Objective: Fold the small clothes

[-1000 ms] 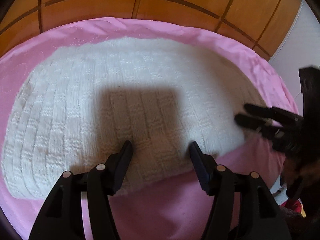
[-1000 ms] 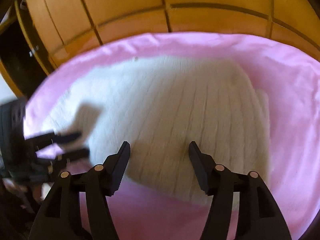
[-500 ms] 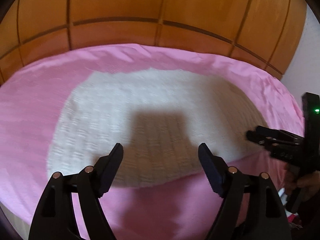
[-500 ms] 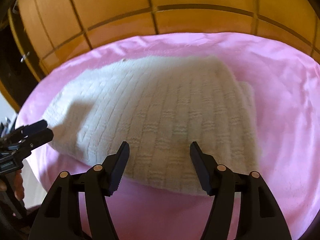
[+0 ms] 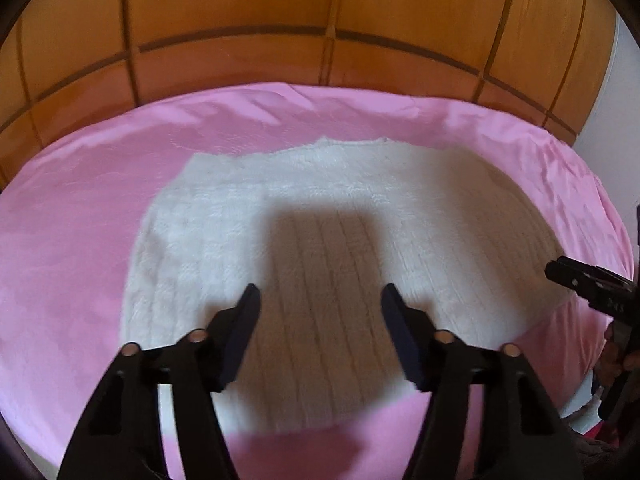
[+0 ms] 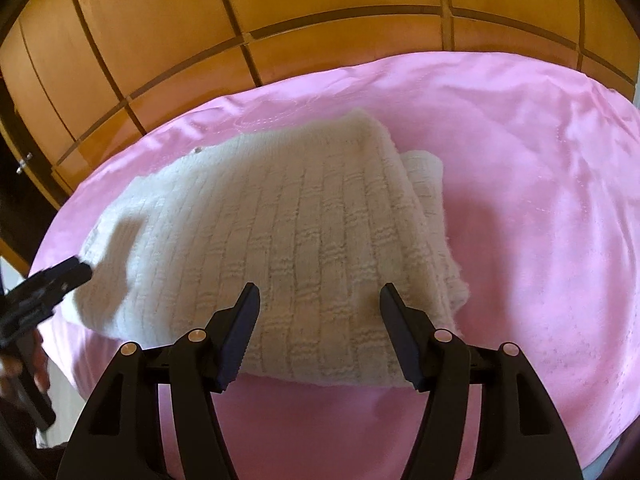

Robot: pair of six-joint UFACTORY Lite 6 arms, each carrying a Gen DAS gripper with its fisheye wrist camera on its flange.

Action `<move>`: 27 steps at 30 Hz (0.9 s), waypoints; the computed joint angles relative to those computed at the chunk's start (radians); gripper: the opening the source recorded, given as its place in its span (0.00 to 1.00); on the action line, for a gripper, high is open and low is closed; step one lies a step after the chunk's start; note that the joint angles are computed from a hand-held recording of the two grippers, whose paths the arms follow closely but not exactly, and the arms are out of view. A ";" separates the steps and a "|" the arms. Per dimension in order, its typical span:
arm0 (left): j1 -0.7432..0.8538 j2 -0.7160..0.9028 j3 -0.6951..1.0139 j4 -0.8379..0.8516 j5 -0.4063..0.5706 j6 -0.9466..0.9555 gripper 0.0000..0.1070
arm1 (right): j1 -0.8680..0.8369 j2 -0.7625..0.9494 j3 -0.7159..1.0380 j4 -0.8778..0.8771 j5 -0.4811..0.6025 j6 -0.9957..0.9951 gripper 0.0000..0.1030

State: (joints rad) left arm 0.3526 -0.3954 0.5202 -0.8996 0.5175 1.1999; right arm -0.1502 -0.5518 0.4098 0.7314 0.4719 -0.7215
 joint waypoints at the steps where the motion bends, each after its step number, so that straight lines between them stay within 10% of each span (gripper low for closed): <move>1: -0.026 0.049 0.032 -0.012 -0.011 0.006 0.47 | 0.014 0.003 0.000 -0.011 -0.010 0.019 0.60; 10: -0.236 0.484 0.351 -0.040 -0.125 -0.109 0.54 | 0.023 0.026 -0.007 0.006 -0.036 0.018 0.60; 14: -0.301 0.534 0.381 -0.049 -0.195 -0.062 0.07 | 0.017 0.045 -0.008 0.037 -0.041 -0.022 0.60; 27: -0.331 0.622 0.426 -0.149 -0.288 -0.035 0.05 | 0.044 0.088 -0.013 0.068 -0.095 -0.053 0.60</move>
